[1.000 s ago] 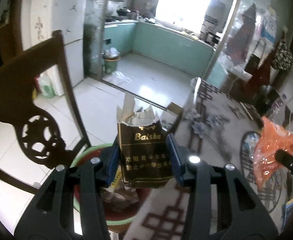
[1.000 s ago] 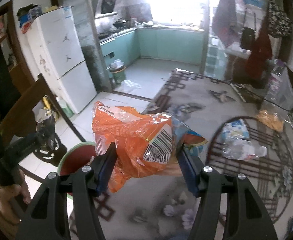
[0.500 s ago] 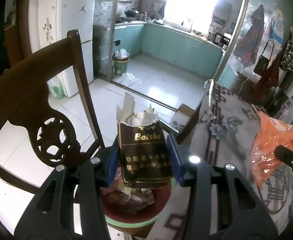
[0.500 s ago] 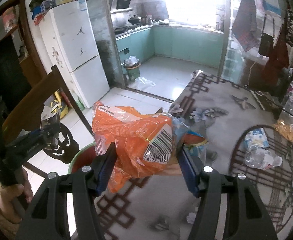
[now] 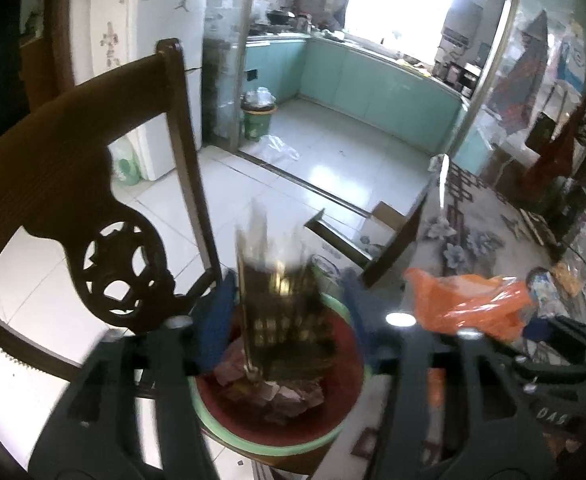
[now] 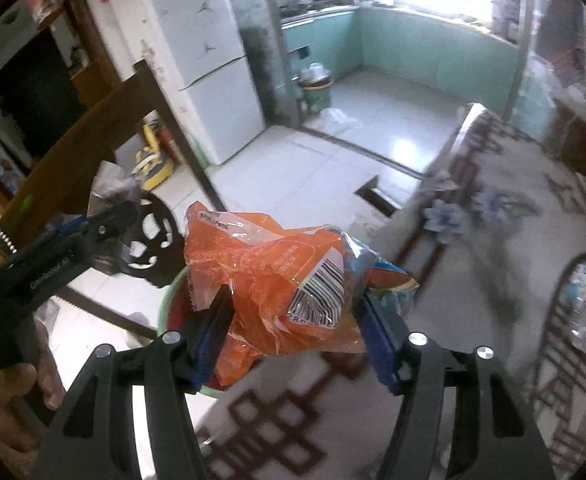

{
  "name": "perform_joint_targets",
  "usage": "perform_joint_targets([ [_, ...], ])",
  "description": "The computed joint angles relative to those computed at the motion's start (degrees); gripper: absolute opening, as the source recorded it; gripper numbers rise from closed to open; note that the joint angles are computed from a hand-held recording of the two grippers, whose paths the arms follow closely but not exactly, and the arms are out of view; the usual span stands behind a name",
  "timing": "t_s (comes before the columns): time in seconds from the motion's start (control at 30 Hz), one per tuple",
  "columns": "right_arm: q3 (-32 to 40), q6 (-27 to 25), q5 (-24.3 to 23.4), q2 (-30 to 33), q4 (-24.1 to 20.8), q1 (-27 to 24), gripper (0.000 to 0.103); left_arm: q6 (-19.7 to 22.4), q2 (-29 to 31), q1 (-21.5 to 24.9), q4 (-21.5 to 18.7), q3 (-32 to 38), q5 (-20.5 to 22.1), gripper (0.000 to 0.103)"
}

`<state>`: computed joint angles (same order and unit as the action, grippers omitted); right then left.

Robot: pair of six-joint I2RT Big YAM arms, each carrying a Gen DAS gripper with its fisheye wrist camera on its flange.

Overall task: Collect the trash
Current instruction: 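Open the left gripper over the red bucket while the right drops the orange bag in, then move both grippers back over the table toward the bottle and wrapper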

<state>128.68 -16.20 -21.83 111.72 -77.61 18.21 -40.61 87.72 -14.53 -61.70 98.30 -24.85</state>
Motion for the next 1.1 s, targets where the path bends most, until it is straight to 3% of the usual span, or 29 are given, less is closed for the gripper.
perform_joint_targets([
  [0.03,0.51,0.11,0.32,0.29,0.17,0.38,0.068,-0.75,-0.53,0.02,0.64,-0.65,-0.93,0.080],
  [0.4,1.94,1.63,-2.57,0.06,-0.61,-1.93,0.070,-2.63,-1.45,0.05,1.04,-1.10,-0.54,0.080],
  [0.7,-1.72,3.99,-3.56,-3.52,1.23,-5.65,0.071,-1.77,-2.59,-1.40,2.49,-1.31,-1.77,0.082],
  [0.83,-3.13,4.36,-2.58,-4.89,1.76,-6.99,0.071,-2.04,-3.39,-1.74,2.70,-1.86,-1.94,0.082],
  [0.93,-5.01,4.34,-1.24,-6.34,2.59,-8.28,0.079,-1.93,-3.79,-2.36,2.71,-2.15,-2.44,0.083],
  [1.1,-8.54,1.90,1.23,-8.72,3.78,-11.58,0.079,-2.48,-3.35,-3.60,2.67,-1.82,-1.03,0.084],
])
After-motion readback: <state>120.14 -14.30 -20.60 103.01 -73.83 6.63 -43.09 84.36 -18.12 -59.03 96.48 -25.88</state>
